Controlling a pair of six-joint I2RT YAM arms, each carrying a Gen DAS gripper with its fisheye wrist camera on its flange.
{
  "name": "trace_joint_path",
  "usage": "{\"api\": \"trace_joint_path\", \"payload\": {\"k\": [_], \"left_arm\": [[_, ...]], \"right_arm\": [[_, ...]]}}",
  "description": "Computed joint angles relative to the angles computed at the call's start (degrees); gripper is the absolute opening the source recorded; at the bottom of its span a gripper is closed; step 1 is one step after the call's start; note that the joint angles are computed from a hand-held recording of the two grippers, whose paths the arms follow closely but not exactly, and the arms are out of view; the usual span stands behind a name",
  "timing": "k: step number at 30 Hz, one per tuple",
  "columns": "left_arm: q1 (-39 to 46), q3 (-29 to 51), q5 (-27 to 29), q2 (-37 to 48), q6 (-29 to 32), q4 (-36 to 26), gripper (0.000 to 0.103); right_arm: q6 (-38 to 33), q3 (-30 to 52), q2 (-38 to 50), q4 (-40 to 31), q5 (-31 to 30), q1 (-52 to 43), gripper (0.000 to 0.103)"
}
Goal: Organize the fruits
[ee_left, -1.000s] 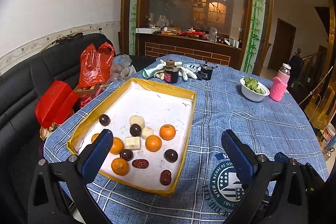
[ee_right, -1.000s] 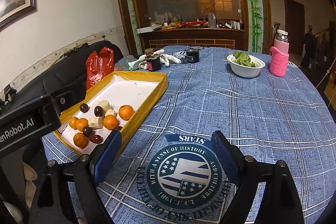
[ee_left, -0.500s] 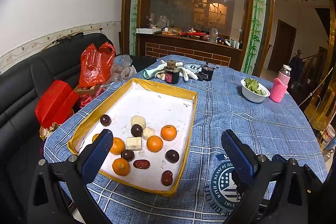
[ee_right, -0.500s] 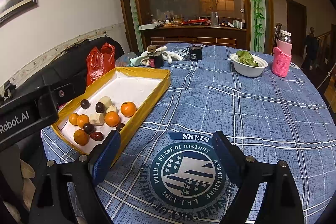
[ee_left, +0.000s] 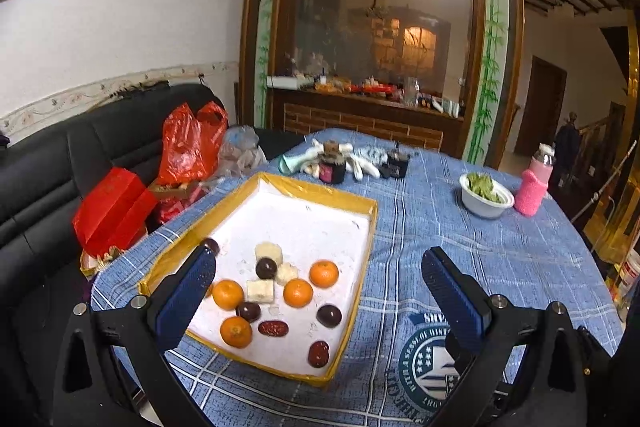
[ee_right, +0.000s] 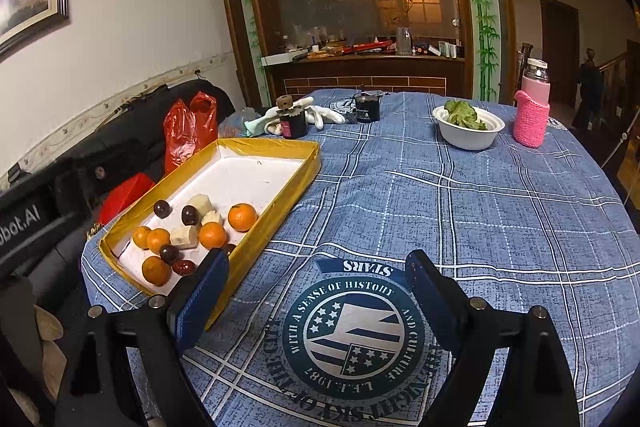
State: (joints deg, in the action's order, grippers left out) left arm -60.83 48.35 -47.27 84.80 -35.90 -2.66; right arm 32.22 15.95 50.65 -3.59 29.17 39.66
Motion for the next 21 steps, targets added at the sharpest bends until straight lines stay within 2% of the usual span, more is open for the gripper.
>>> {"api": "trace_joint_path", "payload": {"k": [5,7,12,14,17,21], "left_arm": [[-4.39,-2.61,-11.32,-2.19,-2.75,1.86,0.103],[-4.5,-2.9,-11.94,-2.54,-2.62,1.81,0.103],[-3.58,0.12,-10.2,-0.75,-4.95,-4.21,0.103],[-4.07,0.38,-10.86,-0.11,-5.08,-4.19,0.103],[-3.53,0.48,-8.42,0.32,-4.27,-3.67,0.103],[-3.17,2.19,-7.86,1.95,-5.84,-6.79,0.103]], "right_arm": [[0.0,0.11,-1.5,-1.09,2.26,1.77,0.093],[-0.01,0.03,-2.2,-1.49,2.91,2.51,0.093],[-0.45,0.04,-2.47,-1.49,3.51,3.93,0.094],[-0.64,0.0,-2.8,-1.76,4.2,4.66,0.094],[-0.82,-0.22,-3.53,-1.82,4.63,5.11,0.095],[-1.12,-0.4,-2.86,-1.05,4.04,4.73,0.096]]}}
